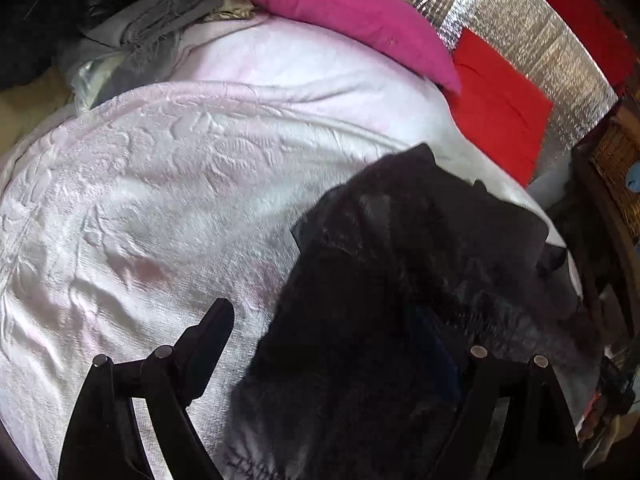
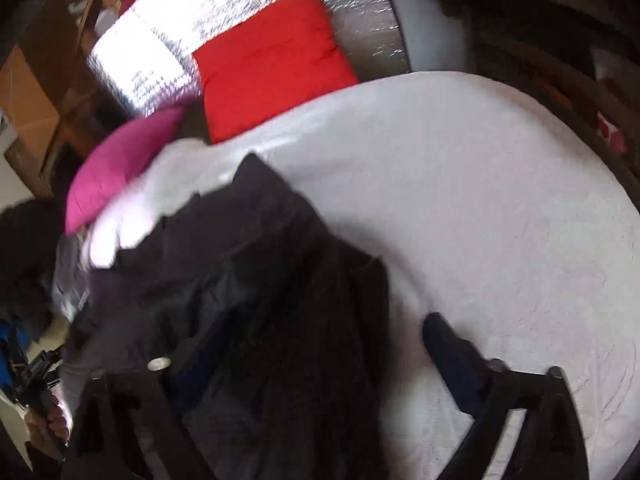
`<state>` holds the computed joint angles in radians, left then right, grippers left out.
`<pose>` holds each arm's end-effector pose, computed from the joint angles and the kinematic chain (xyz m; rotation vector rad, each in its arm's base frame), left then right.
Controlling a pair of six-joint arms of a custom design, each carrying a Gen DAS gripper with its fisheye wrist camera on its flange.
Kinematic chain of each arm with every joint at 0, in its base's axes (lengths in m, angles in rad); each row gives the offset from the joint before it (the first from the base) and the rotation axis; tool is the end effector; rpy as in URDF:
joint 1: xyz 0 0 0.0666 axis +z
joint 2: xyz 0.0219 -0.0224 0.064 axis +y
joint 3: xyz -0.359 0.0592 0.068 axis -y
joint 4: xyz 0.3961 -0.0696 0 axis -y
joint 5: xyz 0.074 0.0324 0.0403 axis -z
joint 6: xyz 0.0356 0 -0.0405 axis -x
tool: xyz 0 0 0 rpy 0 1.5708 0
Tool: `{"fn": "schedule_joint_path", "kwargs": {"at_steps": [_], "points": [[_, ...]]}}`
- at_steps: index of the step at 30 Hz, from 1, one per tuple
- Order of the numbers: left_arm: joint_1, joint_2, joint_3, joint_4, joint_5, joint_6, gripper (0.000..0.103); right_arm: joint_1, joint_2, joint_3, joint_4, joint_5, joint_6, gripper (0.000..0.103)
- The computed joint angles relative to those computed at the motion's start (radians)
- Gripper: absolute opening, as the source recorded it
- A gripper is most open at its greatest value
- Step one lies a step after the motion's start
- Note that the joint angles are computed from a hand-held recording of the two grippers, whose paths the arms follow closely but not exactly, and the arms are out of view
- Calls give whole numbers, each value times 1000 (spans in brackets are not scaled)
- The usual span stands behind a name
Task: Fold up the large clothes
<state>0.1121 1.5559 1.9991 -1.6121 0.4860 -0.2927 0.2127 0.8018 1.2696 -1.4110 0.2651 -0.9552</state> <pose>0.4823 0.0372 0.5633 0.3662 2.5843 -0.5263 0.2348 0.0408 0.5267 0.9967 2.2653 0.1673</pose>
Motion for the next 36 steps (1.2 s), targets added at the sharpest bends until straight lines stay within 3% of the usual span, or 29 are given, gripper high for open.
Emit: {"fn": "schedule_joint_path", "kwargs": {"at_steps": [1, 2, 3, 5, 6, 7, 8, 10, 11, 12, 13, 14, 15, 17, 21, 23, 25, 26, 27, 28, 29, 30, 31, 33, 36], "points": [[-5, -24, -32, 39, -12, -5, 74, 10, 40, 26, -48, 26, -10, 39], [-8, -37, -49, 73, 5, -1, 49, 30, 60, 48, -69, 72, -16, 32], [-12, -46, -55, 102, 1, 14, 43, 55, 63, 68, -83, 141, -30, 23], [-55, -112, -147, 256, -133, 32, 44, 73, 25, 70, -68, 235, -71, 20], [-78, -119, -171, 280, -189, 6, 45, 68, 14, 64, -82, 274, -107, 19], [-95, -113, -174, 267, -227, -12, 45, 38, 18, 53, -116, 261, -121, 19], [-100, -110, -169, 259, -241, -8, 45, -13, 10, 24, -115, 165, -93, 19], [-78, -71, -71, 183, -161, 1, 45, -58, -33, -11, -74, 78, -75, 20], [-67, -51, -21, 156, -112, 5, 50, -43, -77, -16, -16, 117, -71, 20], [-60, -32, 34, 145, -68, 26, 65, -33, -89, -7, 30, 141, -45, 21], [-63, -20, 68, 143, -52, 44, 76, -27, -84, 18, 64, 151, -4, 26], [-80, 11, 139, 121, -41, 59, 92, -36, -58, 54, 79, 132, 40, 58], [-104, 46, 204, 81, -36, 47, 94, -39, -9, 102, 84, 106, 79, 103], [-177, 115, 317, 21, -68, 13, 94, -3, 87, 185, 107, 100, 194, 103], [-331, 222, 445, -79, -189, -58, 94, 76, 347, 380, -32, 97, 383, 102], [-383, 209, 391, -33, -242, -56, 94, 71, 431, 418, -73, 113, 457, 96], [-415, 223, 370, -31, -298, -89, 84, 42, 474, 409, -126, 70, 518, 84], [-426, 235, 358, -46, -317, -106, 60, 15, 474, 385, -127, 12, 535, 61], [-427, 242, 343, -61, -290, -118, 48, 3, 467, 359, -124, -30, 529, 52], [-427, 227, 310, -37, -271, -132, 44, 3, 453, 333, -98, -29, 521, 51], [-426, 214, 289, -17, -256, -155, 32, 4, 442, 323, -80, -25, 532, 39], [-426, 208, 286, -13, -242, -163, 13, 5, 425, 316, -62, -19, 526, 18], [-428, 200, 285, 5, -253, -159, 7, 7, 416, 319, -53, -1, 508, 14], [-427, 194, 293, 50, -264, -134, 7, 28, 398, 326, -26, 97, 486, 9], [-412, 244, 384, 84, -250, -48, 7, 22, 384, 327, 29, 166, 446, 9]]}}
